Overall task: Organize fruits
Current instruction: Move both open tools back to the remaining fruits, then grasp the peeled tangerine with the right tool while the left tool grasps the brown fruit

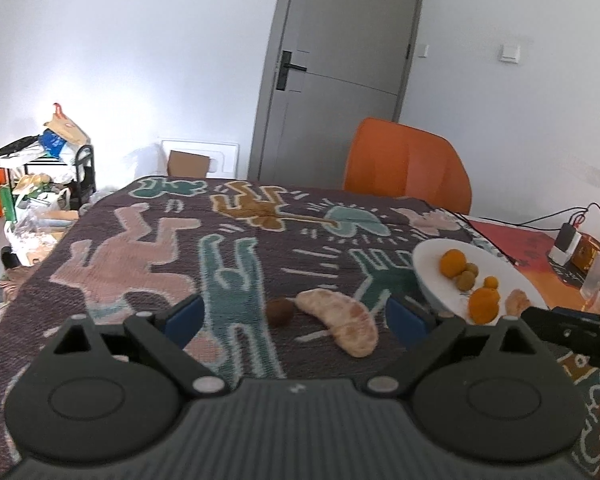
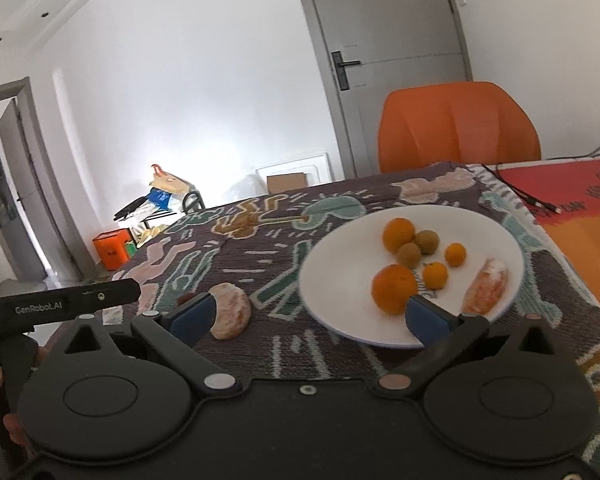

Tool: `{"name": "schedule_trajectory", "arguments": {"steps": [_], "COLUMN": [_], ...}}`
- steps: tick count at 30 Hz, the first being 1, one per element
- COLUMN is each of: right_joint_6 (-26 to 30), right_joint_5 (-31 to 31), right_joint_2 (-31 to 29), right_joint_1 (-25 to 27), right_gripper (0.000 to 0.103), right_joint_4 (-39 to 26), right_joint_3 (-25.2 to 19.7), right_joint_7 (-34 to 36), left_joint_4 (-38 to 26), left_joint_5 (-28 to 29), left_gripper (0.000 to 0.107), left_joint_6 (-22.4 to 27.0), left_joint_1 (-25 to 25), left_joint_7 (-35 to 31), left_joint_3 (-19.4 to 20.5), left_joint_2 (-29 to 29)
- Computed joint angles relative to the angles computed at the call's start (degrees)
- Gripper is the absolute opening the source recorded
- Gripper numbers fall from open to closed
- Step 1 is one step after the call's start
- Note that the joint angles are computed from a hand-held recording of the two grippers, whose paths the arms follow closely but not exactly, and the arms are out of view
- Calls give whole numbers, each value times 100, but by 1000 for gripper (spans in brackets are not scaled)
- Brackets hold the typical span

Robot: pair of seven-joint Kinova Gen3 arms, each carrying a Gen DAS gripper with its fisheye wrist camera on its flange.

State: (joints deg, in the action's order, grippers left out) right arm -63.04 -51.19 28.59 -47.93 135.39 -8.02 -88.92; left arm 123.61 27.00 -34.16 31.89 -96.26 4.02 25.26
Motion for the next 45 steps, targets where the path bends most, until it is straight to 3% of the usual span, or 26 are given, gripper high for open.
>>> {"name": "schedule_trajectory", "arguments": {"steps": [4, 9, 13, 26, 37, 45], "right_joint_6": [148, 479, 816, 2327, 3224, 3812], "right_joint_5": [80, 248, 393, 507, 192, -414], "right_joint_2": [0, -12, -11, 199, 521, 754], "right_joint_1": [11, 85, 144, 313, 215, -42], "right_gripper": [101, 89, 85, 77, 66, 58], "right_joint_4": [-140, -377, -597, -1648, -2433, -2953], "right_joint_3": [8, 23, 57, 394, 869, 1342], "right_joint_7": [161, 420, 657, 1709, 2283, 2989], "left_joint_4": [111, 179, 230, 115, -60, -203], "left_joint_5": [-219, -517, -602, -1255, -1616, -1856], "left_gripper": [96, 94, 91, 67, 59, 55], "left_joint_6": [-55, -15, -91, 79, 181, 378], "left_joint_1": [-179, -416, -484, -943, -1183, -1378], "left_joint_7": [190, 451, 561, 1200, 1582, 1850], "left_joint_3": [60, 105, 72, 159, 173, 206], "left_joint_2": [-21, -33, -7, 208, 408, 513]}}
